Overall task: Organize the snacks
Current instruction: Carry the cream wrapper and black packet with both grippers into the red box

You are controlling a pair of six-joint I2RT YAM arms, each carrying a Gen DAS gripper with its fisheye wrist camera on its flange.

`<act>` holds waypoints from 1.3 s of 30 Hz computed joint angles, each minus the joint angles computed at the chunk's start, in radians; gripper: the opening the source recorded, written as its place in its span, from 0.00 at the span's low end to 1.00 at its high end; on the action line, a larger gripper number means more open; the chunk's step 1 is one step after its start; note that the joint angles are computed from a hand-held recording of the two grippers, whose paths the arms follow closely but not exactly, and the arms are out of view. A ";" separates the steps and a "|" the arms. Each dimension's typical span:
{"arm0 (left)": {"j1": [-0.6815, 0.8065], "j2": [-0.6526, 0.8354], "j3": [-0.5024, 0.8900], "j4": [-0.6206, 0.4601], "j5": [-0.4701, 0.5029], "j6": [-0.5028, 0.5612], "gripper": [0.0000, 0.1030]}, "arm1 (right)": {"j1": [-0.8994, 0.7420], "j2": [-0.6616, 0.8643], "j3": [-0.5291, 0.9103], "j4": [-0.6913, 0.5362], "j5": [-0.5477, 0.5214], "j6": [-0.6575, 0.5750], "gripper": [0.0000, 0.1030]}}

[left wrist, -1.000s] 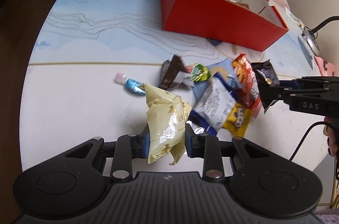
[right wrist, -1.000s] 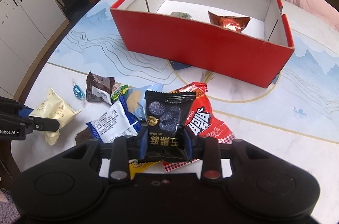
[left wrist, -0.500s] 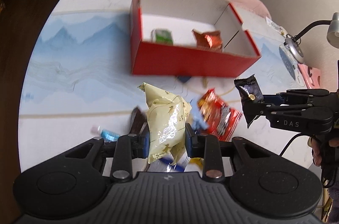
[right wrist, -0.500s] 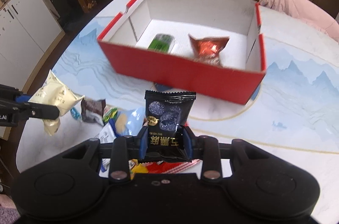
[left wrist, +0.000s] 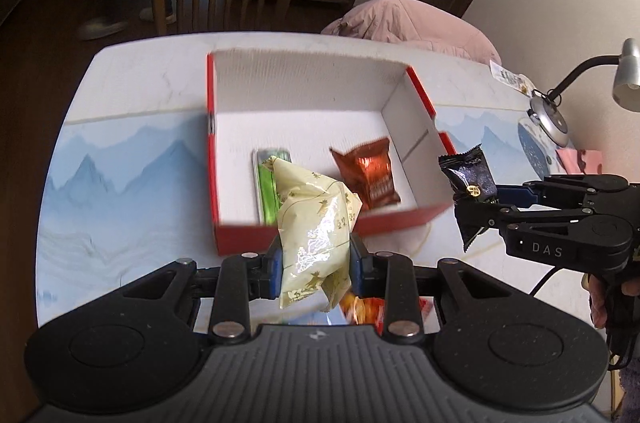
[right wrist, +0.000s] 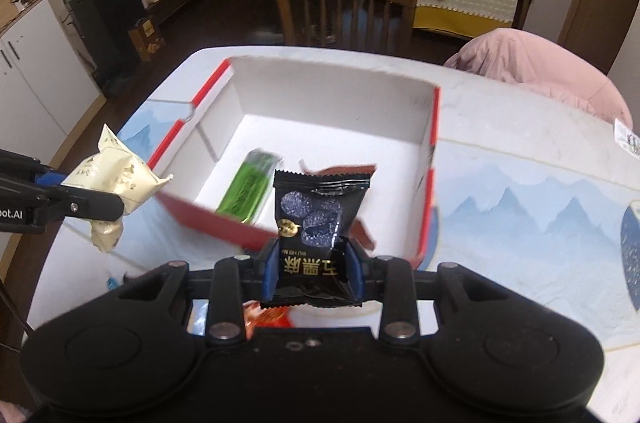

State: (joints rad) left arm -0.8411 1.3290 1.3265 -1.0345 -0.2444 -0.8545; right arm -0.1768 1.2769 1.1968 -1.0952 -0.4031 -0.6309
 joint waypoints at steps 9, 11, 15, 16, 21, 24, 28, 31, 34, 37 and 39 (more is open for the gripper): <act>0.128 0.221 0.168 0.009 0.036 0.134 0.29 | 0.076 0.165 0.090 0.117 0.071 0.081 0.33; 0.147 0.262 0.188 0.017 0.050 0.150 0.29 | 0.096 0.204 0.104 0.145 0.094 0.096 0.33; 0.180 0.343 0.222 0.031 0.074 0.170 0.29 | 0.122 0.285 0.135 0.189 0.132 0.123 0.33; 0.189 0.363 0.231 0.034 0.080 0.175 0.29 | 0.128 0.306 0.142 0.200 0.141 0.128 0.33; 0.212 0.446 0.253 0.051 0.099 0.200 0.29 | 0.152 0.385 0.166 0.232 0.177 0.141 0.33; 0.229 0.491 0.266 0.057 0.114 0.210 0.29 | 0.160 0.419 0.174 0.246 0.191 0.148 0.33; 0.240 0.539 0.280 0.063 0.127 0.234 0.29 | 0.169 0.455 0.178 0.261 0.210 0.148 0.33; 0.246 0.576 0.297 0.061 0.135 0.251 0.29 | 0.174 0.473 0.178 0.267 0.216 0.147 0.33; 0.252 0.605 0.308 0.062 0.152 0.263 0.29 | 0.173 0.479 0.169 0.269 0.213 0.145 0.33; 0.253 0.627 0.315 0.058 0.154 0.269 0.29 | 0.176 0.476 0.156 0.279 0.215 0.138 0.33; 0.256 0.634 0.312 0.061 0.162 0.265 0.30 | 0.179 0.473 0.150 0.284 0.219 0.143 0.33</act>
State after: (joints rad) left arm -0.5846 1.9632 1.6384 -0.9731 -0.0828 -0.5892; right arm 0.0018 1.7495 1.3465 -0.8113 -0.1840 -0.4883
